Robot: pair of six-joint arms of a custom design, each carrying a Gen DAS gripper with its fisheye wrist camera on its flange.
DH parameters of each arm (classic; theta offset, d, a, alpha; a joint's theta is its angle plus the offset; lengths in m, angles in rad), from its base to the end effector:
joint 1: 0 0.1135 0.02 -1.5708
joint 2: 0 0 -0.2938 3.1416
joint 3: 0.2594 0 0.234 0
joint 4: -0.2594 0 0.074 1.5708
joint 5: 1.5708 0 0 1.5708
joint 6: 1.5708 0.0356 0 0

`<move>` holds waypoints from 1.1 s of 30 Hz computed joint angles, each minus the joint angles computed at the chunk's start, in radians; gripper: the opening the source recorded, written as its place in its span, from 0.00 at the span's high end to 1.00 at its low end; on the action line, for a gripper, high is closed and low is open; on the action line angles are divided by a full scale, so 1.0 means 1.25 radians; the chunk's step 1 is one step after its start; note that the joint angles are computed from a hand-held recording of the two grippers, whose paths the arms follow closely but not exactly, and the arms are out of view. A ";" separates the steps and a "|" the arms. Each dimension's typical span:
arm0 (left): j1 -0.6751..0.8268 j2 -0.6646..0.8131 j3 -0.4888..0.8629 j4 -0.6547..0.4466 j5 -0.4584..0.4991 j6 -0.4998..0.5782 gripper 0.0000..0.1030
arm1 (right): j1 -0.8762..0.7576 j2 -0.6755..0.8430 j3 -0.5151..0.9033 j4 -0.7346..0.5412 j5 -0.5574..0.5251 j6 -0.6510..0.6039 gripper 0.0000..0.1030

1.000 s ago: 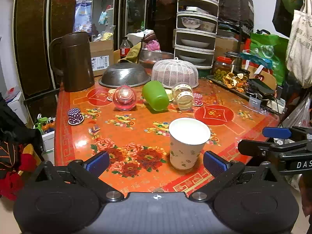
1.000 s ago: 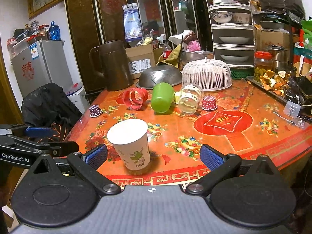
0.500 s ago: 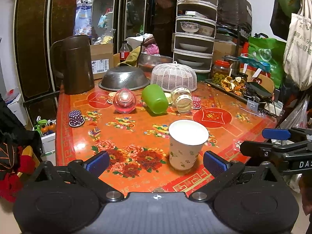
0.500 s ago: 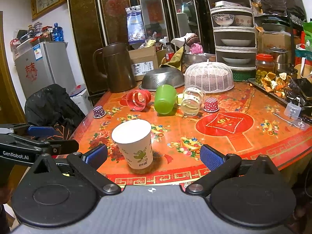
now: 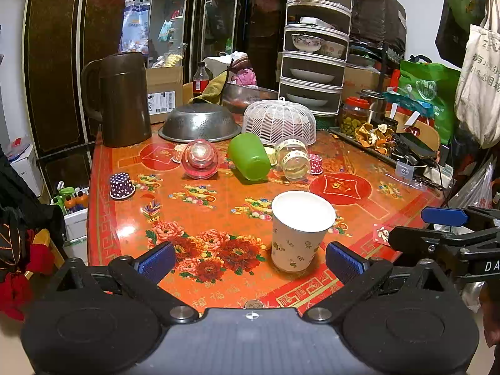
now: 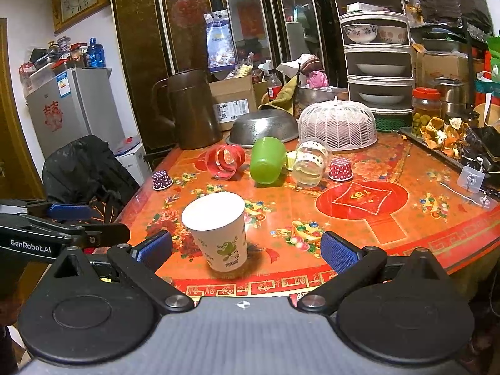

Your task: Flip cup upright

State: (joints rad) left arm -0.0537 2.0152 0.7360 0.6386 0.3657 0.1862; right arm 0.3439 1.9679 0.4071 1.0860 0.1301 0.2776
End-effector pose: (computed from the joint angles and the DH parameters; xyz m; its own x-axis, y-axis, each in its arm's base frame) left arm 0.3536 -0.0318 0.1153 -0.5242 0.2013 -0.8274 0.4411 0.8953 -0.0616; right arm 0.2775 0.0945 0.1089 -0.4758 0.1183 -0.8716 -0.0991 0.9774 0.1867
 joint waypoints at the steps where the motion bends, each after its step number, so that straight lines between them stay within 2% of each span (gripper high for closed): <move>1: 0.000 0.000 0.001 -0.002 0.000 0.000 0.00 | -0.001 0.000 0.001 0.000 -0.001 0.000 0.01; 33: -0.001 0.004 0.000 0.000 0.003 -0.006 0.00 | -0.010 -0.013 0.000 -0.005 -0.016 -0.004 0.01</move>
State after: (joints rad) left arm -0.0554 2.0203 0.7358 0.6385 0.3693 0.1788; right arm 0.3313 1.9512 0.4069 1.0804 0.1107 0.2731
